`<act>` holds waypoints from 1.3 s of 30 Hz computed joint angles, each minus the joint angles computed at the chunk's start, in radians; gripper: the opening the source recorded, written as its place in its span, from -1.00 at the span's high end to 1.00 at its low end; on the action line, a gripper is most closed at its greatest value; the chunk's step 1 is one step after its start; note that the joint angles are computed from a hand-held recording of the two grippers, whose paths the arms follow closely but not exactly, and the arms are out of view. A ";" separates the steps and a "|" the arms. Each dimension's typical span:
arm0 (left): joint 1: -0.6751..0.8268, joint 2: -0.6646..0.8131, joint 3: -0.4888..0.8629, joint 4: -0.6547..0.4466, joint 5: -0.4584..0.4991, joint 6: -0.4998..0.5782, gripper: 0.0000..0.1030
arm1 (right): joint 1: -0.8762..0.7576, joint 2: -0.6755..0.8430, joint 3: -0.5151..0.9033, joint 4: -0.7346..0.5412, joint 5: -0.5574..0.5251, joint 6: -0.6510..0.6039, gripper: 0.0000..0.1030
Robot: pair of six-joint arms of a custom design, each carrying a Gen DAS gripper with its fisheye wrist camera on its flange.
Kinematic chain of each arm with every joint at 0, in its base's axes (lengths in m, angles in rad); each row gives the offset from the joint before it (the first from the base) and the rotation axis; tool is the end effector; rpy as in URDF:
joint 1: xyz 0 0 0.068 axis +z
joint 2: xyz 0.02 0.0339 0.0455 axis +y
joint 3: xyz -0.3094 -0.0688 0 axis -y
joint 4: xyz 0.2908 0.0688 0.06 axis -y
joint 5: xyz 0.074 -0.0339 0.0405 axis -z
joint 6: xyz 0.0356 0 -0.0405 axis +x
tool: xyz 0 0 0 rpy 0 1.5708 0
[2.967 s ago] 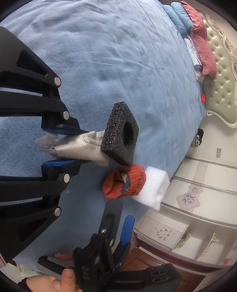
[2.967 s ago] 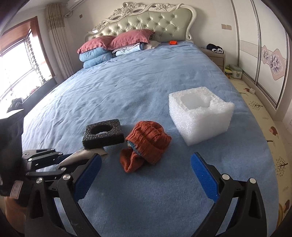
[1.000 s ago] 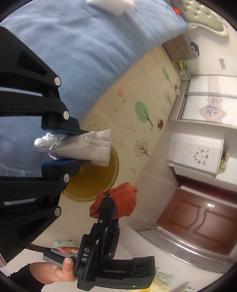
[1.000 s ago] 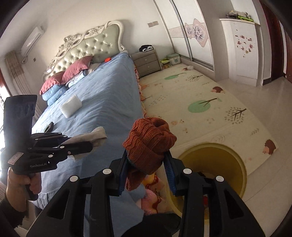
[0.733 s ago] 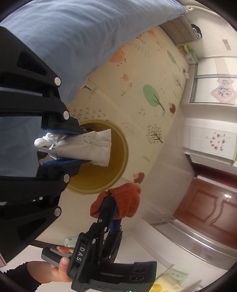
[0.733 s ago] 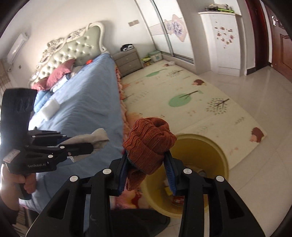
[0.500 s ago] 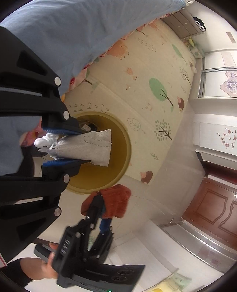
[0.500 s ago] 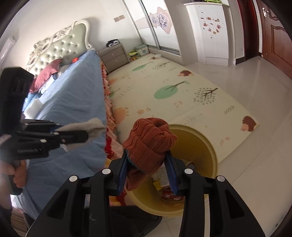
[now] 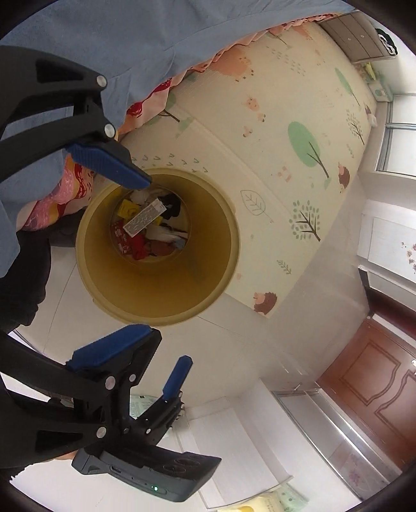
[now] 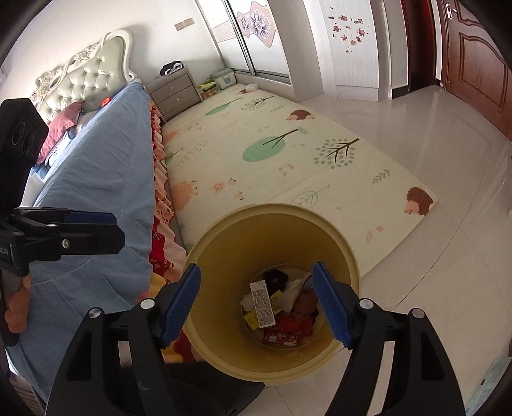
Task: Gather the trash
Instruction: 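Open both grippers to drop the white cloth and orange sock into the bin, then move both grippers back over the bed toward the black foam square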
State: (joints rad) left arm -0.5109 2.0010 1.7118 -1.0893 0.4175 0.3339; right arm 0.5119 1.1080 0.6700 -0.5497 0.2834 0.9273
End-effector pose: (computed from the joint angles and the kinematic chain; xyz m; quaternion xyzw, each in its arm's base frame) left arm 0.3988 -0.2401 0.2647 0.4173 0.8800 -0.2138 0.0753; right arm 0.2056 0.1041 0.2310 0.2352 0.9195 0.0858 0.3032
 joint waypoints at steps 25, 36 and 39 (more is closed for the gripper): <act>0.093 -0.369 -0.346 0.382 0.201 -0.015 -0.85 | 0.187 -0.054 0.119 -0.141 0.226 0.123 -0.72; 0.299 -0.576 -0.455 0.406 0.228 0.102 -0.92 | 0.322 0.041 0.278 -0.080 0.353 0.022 -0.84; 0.404 -0.619 -0.466 0.421 0.239 0.124 -0.93 | 0.358 0.105 0.341 -0.013 0.381 -0.063 -0.84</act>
